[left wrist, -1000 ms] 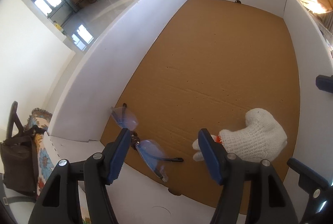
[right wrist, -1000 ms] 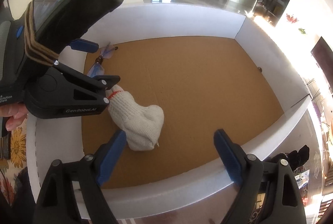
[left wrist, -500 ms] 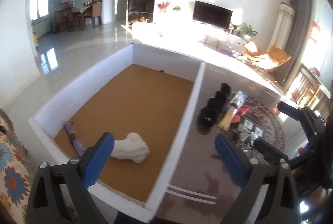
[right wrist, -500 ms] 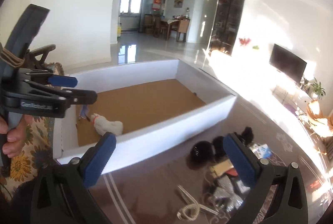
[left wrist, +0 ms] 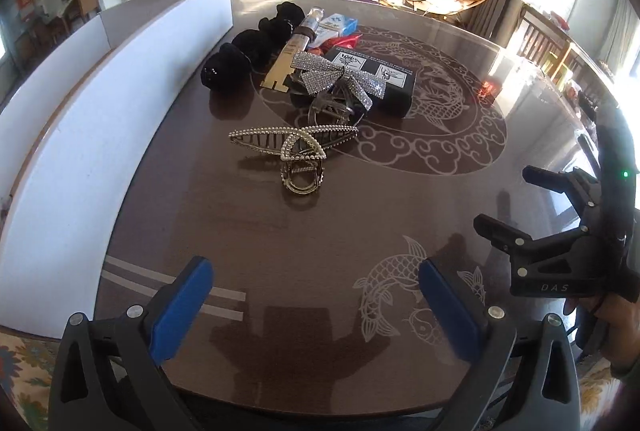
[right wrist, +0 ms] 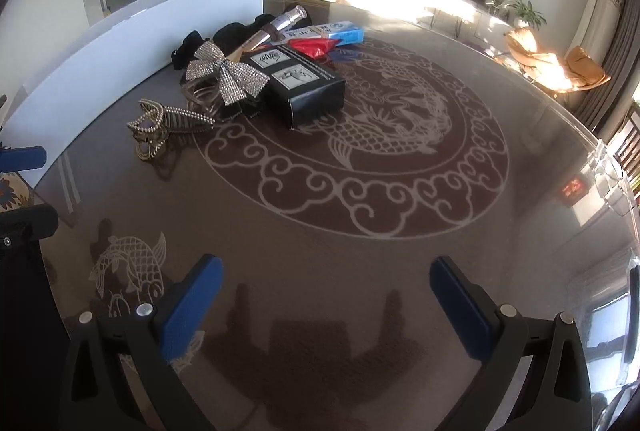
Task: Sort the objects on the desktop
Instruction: 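Bring both tools back from the box over the table, then move the left tool onto the pearl hair clip and close it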
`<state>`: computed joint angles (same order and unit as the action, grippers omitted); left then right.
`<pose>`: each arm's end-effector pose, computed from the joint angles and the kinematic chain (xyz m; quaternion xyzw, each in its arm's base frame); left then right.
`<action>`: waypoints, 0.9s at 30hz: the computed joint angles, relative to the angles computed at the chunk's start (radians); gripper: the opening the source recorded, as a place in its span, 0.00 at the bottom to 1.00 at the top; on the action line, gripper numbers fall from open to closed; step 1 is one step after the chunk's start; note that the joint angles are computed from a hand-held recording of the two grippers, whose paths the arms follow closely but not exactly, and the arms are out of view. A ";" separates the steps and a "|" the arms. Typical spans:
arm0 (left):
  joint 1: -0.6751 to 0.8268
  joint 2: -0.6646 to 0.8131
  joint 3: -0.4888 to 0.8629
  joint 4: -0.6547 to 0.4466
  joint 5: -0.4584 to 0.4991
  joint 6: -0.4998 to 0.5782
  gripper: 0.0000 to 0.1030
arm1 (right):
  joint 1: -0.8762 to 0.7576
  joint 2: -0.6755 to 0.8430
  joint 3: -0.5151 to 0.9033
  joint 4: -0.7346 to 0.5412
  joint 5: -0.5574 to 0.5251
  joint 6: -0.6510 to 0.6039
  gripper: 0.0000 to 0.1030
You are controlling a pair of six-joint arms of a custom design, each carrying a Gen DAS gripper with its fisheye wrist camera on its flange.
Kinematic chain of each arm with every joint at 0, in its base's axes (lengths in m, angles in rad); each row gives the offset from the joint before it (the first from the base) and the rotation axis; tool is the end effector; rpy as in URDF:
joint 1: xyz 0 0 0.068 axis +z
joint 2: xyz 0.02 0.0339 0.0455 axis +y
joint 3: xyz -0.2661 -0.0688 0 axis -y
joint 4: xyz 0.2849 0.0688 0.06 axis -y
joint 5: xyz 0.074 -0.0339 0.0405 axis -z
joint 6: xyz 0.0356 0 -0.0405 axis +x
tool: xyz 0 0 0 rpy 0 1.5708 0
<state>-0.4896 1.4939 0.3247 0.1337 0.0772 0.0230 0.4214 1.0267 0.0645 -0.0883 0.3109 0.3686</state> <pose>0.1946 -0.1068 0.0459 0.2542 0.9296 -0.0973 0.2485 0.1395 0.0506 0.0481 0.0146 0.9554 -0.0403 0.2921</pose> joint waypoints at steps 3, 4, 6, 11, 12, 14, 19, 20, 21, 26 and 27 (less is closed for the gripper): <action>-0.031 0.119 0.040 0.076 -0.047 -0.034 1.00 | 0.022 0.102 -0.013 0.087 -0.004 0.034 1.00; -0.030 0.172 0.064 0.103 -0.053 -0.039 1.00 | 0.020 0.160 -0.008 0.140 -0.008 0.032 1.00; -0.031 0.225 0.088 0.119 -0.061 -0.050 1.00 | 0.003 0.191 -0.013 0.196 -0.025 0.020 1.00; -0.018 0.294 0.127 0.158 -0.057 -0.065 1.00 | -0.046 0.257 -0.006 0.276 -0.064 -0.010 1.00; -0.015 0.307 0.135 0.159 -0.059 -0.069 1.00 | -0.050 0.265 -0.005 0.288 -0.064 -0.013 1.00; -0.001 0.346 0.162 0.156 -0.048 -0.083 1.00 | -0.040 0.277 -0.012 0.318 -0.051 -0.003 1.00; 0.026 0.383 0.174 0.189 -0.022 -0.118 1.00 | -0.019 0.314 -0.015 0.367 -0.029 0.020 1.00; 0.022 0.390 0.176 0.198 -0.033 -0.123 1.00 | -0.017 0.318 -0.014 0.370 -0.028 0.022 1.00; 0.013 0.398 0.178 0.206 -0.051 -0.127 1.00 | -0.020 0.315 -0.015 0.369 -0.029 0.019 1.00; -0.048 0.437 0.195 0.227 -0.151 -0.144 1.00 | -0.019 0.315 -0.014 0.367 -0.029 0.020 1.00; -0.051 0.444 0.200 0.232 -0.154 -0.149 1.00 | -0.018 0.315 -0.014 0.368 -0.029 0.021 1.00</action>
